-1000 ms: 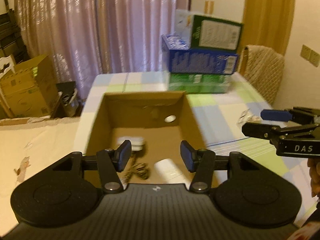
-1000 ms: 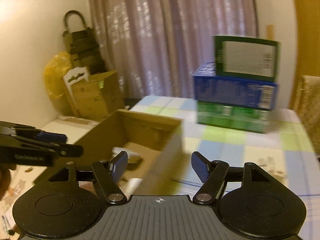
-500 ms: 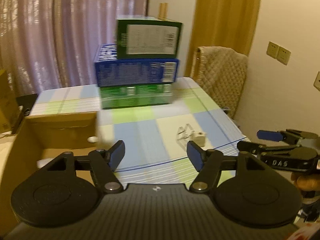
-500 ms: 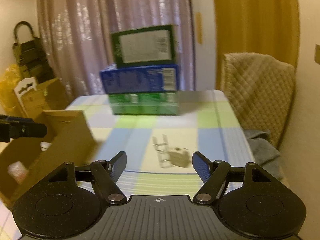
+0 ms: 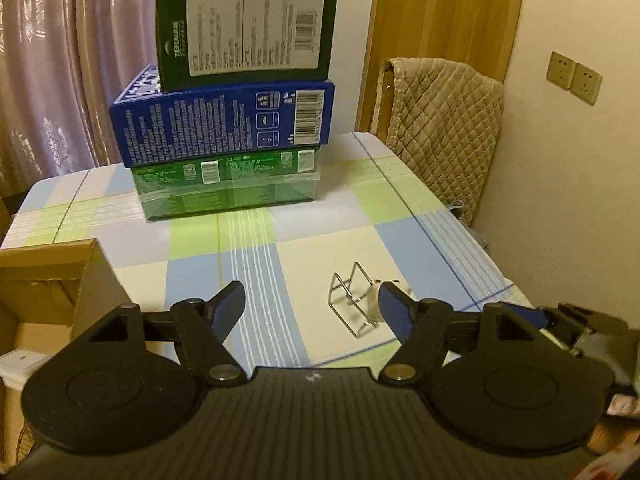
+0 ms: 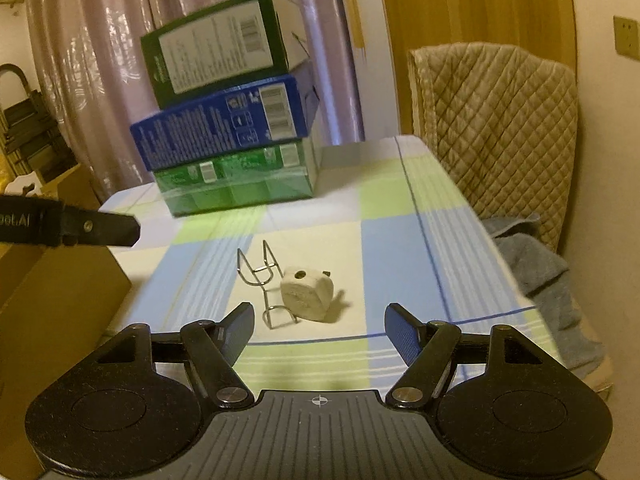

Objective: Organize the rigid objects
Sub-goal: 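Move both open tools back toward the wire stand and white plug, then grasp the white plug with the right tool while the left tool grasps the wire stand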

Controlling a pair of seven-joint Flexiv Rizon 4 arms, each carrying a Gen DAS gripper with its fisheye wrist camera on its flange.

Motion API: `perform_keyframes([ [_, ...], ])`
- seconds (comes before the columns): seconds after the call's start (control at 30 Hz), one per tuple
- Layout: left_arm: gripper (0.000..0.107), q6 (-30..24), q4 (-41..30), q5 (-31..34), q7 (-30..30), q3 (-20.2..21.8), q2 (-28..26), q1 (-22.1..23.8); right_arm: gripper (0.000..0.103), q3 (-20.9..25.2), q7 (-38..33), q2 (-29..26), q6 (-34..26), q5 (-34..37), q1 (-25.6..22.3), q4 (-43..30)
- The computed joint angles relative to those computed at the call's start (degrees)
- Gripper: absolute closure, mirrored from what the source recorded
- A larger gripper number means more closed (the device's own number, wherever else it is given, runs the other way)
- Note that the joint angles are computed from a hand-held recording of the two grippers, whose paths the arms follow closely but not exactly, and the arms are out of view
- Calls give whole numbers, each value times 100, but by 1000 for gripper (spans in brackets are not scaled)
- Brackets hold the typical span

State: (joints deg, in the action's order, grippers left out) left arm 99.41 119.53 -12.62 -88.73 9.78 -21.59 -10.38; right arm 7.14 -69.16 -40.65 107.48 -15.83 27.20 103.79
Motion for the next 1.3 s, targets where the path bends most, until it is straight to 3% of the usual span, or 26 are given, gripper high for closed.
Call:
perform_keyframes([
  [0.23, 37, 5, -335, -38, 81, -273, -424, 409, 33, -261, 86, -653, -32, 100, 350, -729],
  [0.5, 37, 59, -481, -99, 124, -355, -690, 580, 35, -493, 245, -1157, -192, 200, 613, -1327],
  [0.53, 37, 57, -486, -106, 129, -382, -707, 606, 37, -484, 269, -1206, -217, 198, 607, -1393],
  [0.6, 37, 123, -462, -83, 158, -563, -725, 765, 55, -560, 279, -1285, -224, 200, 649, -1486],
  [0.63, 37, 120, -460, -80, 172, -591, -732, 776, 59, -498, 267, -1308, -222, 157, 593, -1515],
  [0.8, 36, 265, -484, -57, 168, -962, -856, 961, 60, -469, 82, -1213, -106, 21, 450, -1324],
  [0.93, 33, 554, -548, 2, 61, -1321, -1075, 1088, 60, -769, -59, -1046, 129, 222, 539, -1007],
  [1.1, 35, 836, -917, -186, -23, -967, -1516, 544, 60, -771, -170, -912, 225, 365, 369, -781],
  [1.27, 54, 792, -1293, -570, 32, -491, -1900, 24, 60, -823, -318, -862, 302, 447, 325, -671],
  [1.3, 64, 781, -1328, -628, 39, -439, -1947, -28, 60, -831, -347, -856, 320, 463, 326, -658],
])
